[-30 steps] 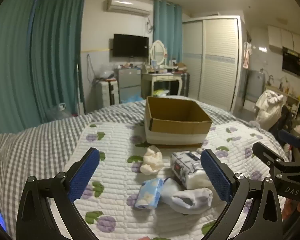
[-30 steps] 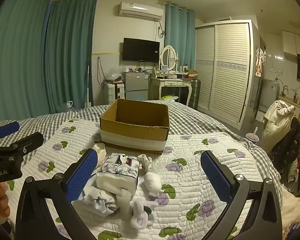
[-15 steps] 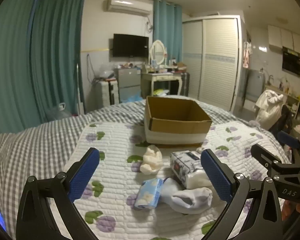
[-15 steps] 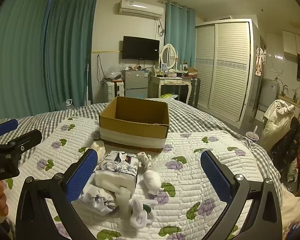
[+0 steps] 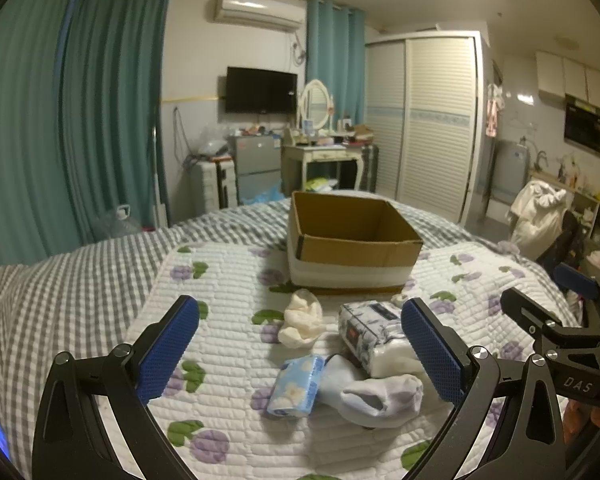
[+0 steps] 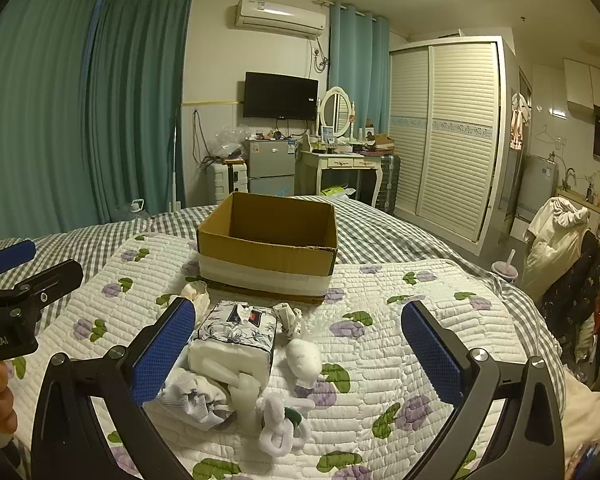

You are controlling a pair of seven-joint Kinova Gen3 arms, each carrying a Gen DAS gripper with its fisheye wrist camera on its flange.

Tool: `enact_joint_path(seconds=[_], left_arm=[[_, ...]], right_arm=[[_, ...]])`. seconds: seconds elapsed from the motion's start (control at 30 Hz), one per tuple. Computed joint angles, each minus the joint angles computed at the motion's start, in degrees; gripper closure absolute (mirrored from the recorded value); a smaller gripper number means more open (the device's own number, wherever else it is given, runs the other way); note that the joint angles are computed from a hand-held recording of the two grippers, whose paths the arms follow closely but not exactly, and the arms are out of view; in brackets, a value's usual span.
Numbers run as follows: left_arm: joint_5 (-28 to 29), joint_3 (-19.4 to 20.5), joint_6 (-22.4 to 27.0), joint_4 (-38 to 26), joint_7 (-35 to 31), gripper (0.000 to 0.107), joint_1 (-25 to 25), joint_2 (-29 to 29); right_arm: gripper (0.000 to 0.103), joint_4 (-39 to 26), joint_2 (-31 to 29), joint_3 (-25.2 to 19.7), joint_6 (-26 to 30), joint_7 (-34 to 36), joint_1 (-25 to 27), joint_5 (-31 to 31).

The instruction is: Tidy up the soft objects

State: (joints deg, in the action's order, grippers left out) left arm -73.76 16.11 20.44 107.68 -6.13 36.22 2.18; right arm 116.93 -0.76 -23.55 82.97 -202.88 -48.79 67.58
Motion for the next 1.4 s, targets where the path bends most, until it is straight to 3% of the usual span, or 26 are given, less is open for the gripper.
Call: enact_joint_path(seconds=[1.4], left_arm=[[0.48,-0.34,0.24,-0.19,-0.47,0.004,0.8,0.46]], right_arm=[[0.0,0.61,-0.22,0.06,-0.58,-0.65,0.29,-0.16]])
